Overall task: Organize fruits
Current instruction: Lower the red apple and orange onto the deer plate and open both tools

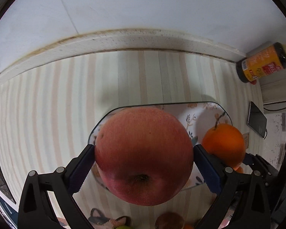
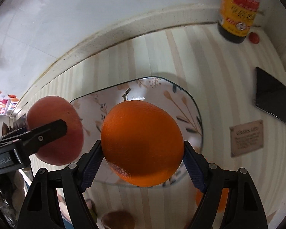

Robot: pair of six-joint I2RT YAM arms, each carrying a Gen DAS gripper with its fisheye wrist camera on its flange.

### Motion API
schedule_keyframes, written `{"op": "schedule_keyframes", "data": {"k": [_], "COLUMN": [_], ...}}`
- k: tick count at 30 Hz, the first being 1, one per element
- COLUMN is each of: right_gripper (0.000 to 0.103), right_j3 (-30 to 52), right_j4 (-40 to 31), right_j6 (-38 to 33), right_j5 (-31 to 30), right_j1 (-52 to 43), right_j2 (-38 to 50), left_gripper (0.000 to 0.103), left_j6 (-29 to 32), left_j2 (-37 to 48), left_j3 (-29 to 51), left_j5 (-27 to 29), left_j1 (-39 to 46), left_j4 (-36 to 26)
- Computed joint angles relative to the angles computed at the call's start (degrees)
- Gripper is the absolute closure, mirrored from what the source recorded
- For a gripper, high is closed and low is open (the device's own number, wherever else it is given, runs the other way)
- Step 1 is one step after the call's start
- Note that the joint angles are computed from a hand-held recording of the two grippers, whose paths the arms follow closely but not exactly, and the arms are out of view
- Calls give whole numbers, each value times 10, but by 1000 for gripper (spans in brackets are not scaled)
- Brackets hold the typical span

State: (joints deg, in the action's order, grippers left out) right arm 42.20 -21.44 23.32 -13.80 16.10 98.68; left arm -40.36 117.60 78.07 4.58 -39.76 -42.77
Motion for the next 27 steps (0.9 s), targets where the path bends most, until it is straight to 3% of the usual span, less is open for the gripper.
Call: {"op": "schedule_keyframes", "data": {"k": [10, 13, 17, 27], "right_gripper": [19, 19, 5, 5], "right_j3": [43, 48, 79, 102], "right_j4": [29, 8, -16, -80], "right_j6": [-28, -36, -55, -78], "right_j5": [-17, -12, 11, 39], "right_j1": [-4, -2, 6, 10], "right_j2": [88, 80, 76, 35], "left_gripper": [0, 0, 0, 0], "left_j6": [6, 9, 0, -11], "left_j2": [57, 60, 55, 42], "left_j3": [49, 51, 43, 39], "left_j5": [14, 17, 21, 25], "left_j1": [6, 9, 15, 14], "left_j4": [-28, -29, -27, -25]}}
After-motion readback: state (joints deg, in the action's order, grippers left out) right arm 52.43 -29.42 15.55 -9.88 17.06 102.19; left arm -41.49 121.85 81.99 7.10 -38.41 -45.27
